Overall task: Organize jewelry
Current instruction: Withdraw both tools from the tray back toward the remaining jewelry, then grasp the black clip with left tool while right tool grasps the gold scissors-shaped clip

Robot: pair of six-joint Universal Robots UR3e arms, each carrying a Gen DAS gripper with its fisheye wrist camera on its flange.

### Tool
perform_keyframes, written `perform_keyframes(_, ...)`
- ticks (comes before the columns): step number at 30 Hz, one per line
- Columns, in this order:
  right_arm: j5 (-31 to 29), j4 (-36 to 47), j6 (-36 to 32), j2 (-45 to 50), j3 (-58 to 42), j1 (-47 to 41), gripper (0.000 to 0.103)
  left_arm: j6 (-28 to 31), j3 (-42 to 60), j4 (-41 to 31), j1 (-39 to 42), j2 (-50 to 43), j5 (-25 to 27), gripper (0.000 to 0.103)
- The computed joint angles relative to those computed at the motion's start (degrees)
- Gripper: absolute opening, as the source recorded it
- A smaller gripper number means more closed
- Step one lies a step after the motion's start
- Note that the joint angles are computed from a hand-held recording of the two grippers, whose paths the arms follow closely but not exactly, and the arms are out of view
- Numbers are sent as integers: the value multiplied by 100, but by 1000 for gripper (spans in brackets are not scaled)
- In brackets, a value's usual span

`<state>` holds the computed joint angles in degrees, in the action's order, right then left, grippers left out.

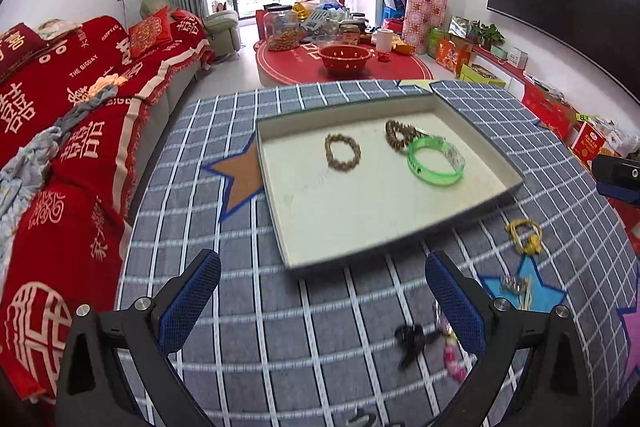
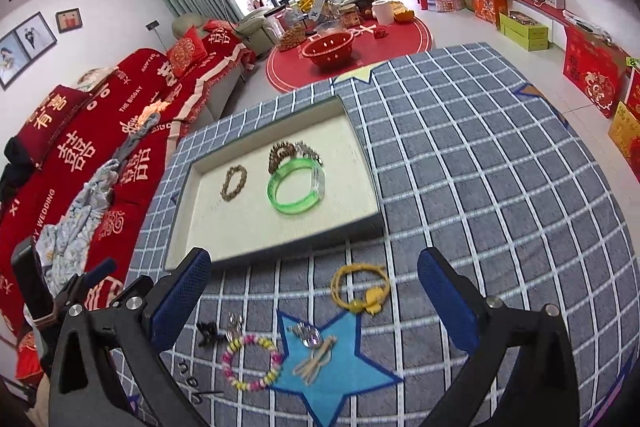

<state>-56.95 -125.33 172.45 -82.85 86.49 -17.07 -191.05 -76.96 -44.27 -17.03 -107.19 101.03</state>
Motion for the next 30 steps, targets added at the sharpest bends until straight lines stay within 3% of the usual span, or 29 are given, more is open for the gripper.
perform_keyframes(8, -236, 52, -161, -572, 1047, -102, 103, 11, -1186, 457, -357, 411, 147, 103)
perform_keyframes(17, -866, -150, -292, -971, 1910, 113, 103, 195, -1456, 634, -418, 363, 191, 103)
perform_keyframes(27, -1678, -654, 153, -728, 1959, 715, 102, 392, -1337, 738, -434, 46, 83, 103)
perform_keyframes(30, -1965, -794, 293, -577, 1885, 938, 91, 368, -1298, 761, -401, -46, 54, 103)
